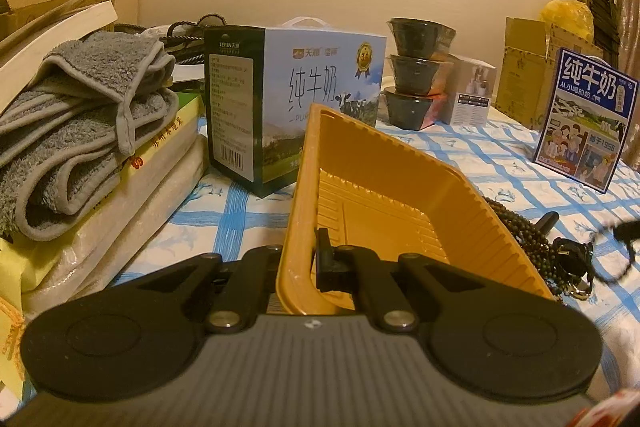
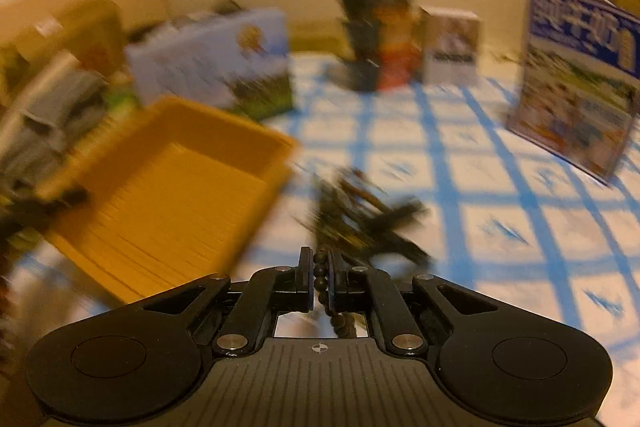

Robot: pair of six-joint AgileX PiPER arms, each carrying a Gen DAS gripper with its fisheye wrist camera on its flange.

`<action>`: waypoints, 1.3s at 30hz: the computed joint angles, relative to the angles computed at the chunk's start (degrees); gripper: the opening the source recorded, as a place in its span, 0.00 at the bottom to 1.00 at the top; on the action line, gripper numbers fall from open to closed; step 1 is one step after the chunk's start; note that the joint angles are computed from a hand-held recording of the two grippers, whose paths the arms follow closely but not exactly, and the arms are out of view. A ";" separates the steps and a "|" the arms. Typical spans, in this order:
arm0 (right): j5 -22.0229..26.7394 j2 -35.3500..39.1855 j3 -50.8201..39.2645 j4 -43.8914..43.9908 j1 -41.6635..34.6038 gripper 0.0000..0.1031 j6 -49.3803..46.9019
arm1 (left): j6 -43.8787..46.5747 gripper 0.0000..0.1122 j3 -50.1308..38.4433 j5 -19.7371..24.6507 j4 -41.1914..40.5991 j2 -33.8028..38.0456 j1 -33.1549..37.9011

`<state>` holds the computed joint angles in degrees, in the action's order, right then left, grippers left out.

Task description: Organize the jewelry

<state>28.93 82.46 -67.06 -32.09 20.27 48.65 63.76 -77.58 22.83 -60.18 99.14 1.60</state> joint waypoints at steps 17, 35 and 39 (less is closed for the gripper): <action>-8.13 15.00 -13.17 15.55 5.35 0.10 -7.79 | 0.00 0.03 2.09 0.21 0.23 -2.09 1.05; 5.58 4.26 1.66 -3.02 4.19 0.33 11.11 | -0.36 0.03 0.25 0.31 1.03 -0.66 0.54; 5.00 6.67 1.11 -3.17 3.67 0.27 10.06 | 0.25 0.03 -0.80 0.29 0.97 0.02 0.39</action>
